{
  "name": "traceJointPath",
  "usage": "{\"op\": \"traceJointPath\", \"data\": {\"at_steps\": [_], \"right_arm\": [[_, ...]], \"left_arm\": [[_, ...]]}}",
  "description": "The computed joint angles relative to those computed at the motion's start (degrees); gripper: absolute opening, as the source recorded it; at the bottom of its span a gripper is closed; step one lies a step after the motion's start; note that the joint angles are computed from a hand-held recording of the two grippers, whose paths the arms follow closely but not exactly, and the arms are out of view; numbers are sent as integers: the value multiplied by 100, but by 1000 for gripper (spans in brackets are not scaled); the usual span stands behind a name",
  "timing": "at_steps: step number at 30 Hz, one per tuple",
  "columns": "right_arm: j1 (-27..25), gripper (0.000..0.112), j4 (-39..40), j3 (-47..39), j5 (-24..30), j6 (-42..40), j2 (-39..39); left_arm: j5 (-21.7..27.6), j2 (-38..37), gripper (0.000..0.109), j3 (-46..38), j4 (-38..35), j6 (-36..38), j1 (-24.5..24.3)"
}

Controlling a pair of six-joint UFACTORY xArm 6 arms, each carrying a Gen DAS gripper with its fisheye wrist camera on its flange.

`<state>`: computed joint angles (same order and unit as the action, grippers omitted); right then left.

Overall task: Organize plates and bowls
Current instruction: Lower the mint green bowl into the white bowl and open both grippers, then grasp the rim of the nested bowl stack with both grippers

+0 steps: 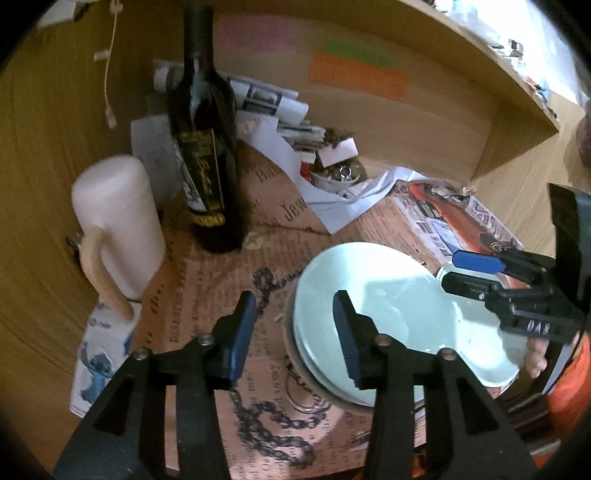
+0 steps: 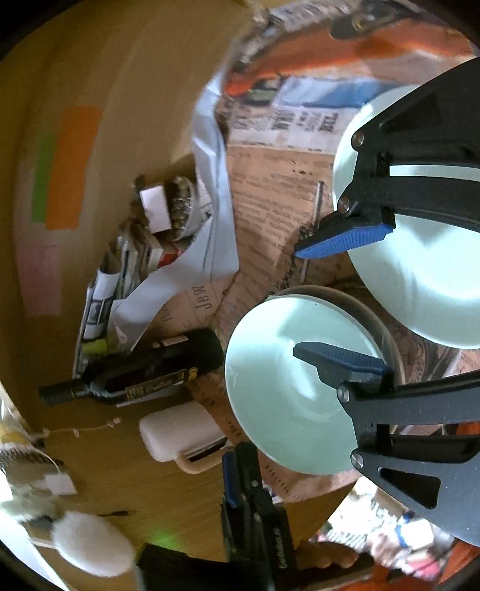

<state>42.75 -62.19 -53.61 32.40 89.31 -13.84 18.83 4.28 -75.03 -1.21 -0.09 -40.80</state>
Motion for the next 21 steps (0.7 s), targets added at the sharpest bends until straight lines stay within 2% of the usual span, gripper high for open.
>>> {"op": "traceJointPath", "data": {"at_steps": [2, 5, 8, 12, 18, 21], "right_arm": [[-179, 48, 199, 100, -389, -43, -28], [-340, 48, 534, 161, -711, -295, -6], [-448, 48, 1037, 202, -919, -700, 43], [-554, 48, 1748, 249, -1284, -1327, 137], [-509, 48, 2117, 164, -1279, -1743, 274], [-519, 48, 2191, 108, -1248, -1827, 344]], "left_arm": [[-3, -26, 52, 10, 57, -1, 73], [209, 19, 53, -50, -327, 250, 159], [545, 100, 54, -105, -1122, 695, 230], [492, 55, 54, 44, -2123, 1308, 283], [799, 70, 54, -74, -2958, 1894, 288], [881, 96, 54, -102, -3054, 1981, 249]]}}
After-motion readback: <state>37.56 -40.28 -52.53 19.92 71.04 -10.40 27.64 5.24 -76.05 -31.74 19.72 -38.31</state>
